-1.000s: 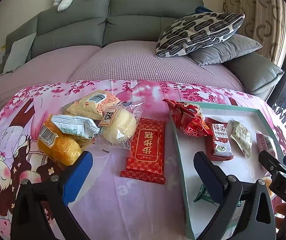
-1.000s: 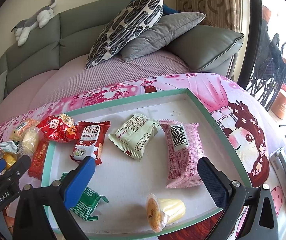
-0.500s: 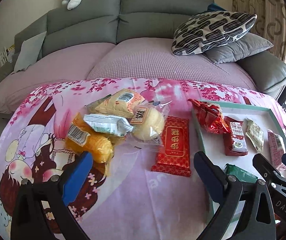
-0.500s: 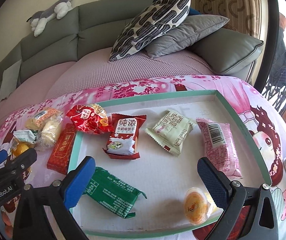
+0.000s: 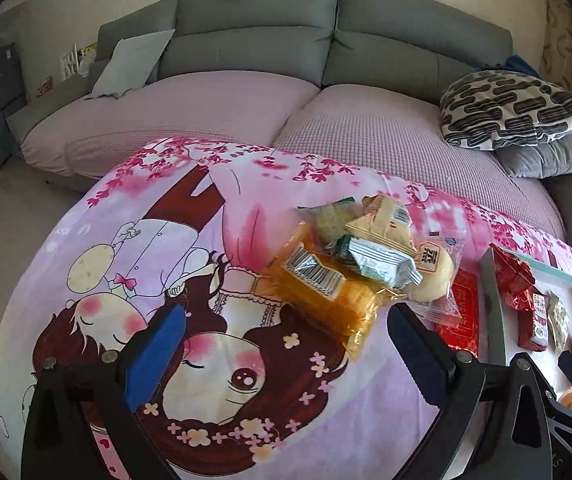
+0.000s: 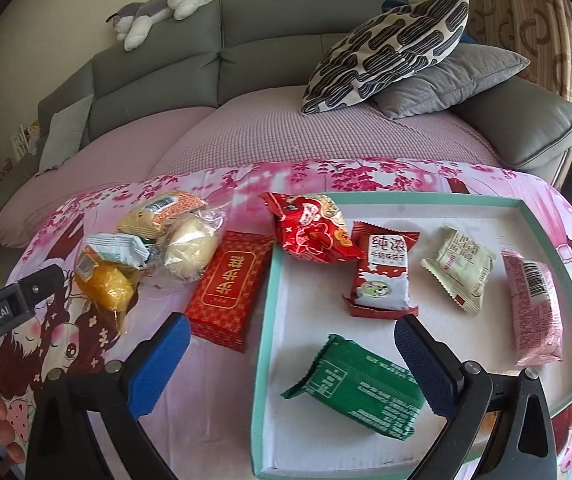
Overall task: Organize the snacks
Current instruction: 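Grasp the yellow bread bag with left tool while right tool grasps red gift pack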
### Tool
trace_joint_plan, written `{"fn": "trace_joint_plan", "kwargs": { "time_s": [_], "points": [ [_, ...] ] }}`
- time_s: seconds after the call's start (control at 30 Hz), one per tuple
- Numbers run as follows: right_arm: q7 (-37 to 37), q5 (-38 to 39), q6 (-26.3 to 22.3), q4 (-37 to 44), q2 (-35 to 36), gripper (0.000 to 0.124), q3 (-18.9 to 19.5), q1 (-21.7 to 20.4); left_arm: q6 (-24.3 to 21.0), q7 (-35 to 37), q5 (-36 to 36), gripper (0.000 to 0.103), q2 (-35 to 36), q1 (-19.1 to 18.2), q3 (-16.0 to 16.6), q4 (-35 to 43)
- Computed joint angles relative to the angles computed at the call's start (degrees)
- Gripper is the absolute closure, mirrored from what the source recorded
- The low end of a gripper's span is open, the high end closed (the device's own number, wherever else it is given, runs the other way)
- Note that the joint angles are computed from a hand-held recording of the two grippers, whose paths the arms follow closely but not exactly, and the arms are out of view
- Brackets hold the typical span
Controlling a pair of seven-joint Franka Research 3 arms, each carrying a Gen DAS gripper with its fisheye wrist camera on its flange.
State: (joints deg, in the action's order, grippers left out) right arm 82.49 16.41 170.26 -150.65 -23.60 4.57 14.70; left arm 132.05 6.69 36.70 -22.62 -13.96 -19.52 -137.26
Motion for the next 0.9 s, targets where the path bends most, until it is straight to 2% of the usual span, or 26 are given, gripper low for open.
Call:
{"fn": "trace_joint_plan", "kwargs": {
  "time_s": [0.1, 0.27, 0.4, 0.47, 0.6, 0.9],
  "points": [
    [-1.1, 1.3, 0.6, 0.7, 0.9, 0.021, -0.5, 2.3, 1.8, 0.1, -1.4, 0.002, -0.8, 0.2, 1.2, -1.5],
    [0.1, 0.2, 1.1, 2.5, 3.1, 0.022, 1.6, 1.9, 6.0, 1.0, -3.2, 0.002, 0.5, 0.9, 2.4, -2.4],
    [2.1, -1.9, 0.9, 4.4, 5.3, 0.036, 3.0, 0.9, 9.3, 2.0, -4.4, 0.002, 2.5, 1.5, 3.0, -2.2],
    [2.2, -3.0, 0.8, 5.2, 6.4, 0.037, 3.2, 1.0, 10.9, 2.2, -5.0, 0.002, 3.6, 2.0, 3.3, -2.1],
    [2.8, -4.9, 0.2, 6.3, 8.3, 0.049, 3.7, 1.2, 12.6, 2.3, -5.0, 0.002, 5.7, 2.9, 3.5, -1.4],
    [10.1, -14.2, -0.5, 8.6, 12.4, 0.055, 6.2, -1.5, 17.9, 0.4, -4.1, 0.002, 8.3, 4.4, 4.0, -1.3]
  ]
}}
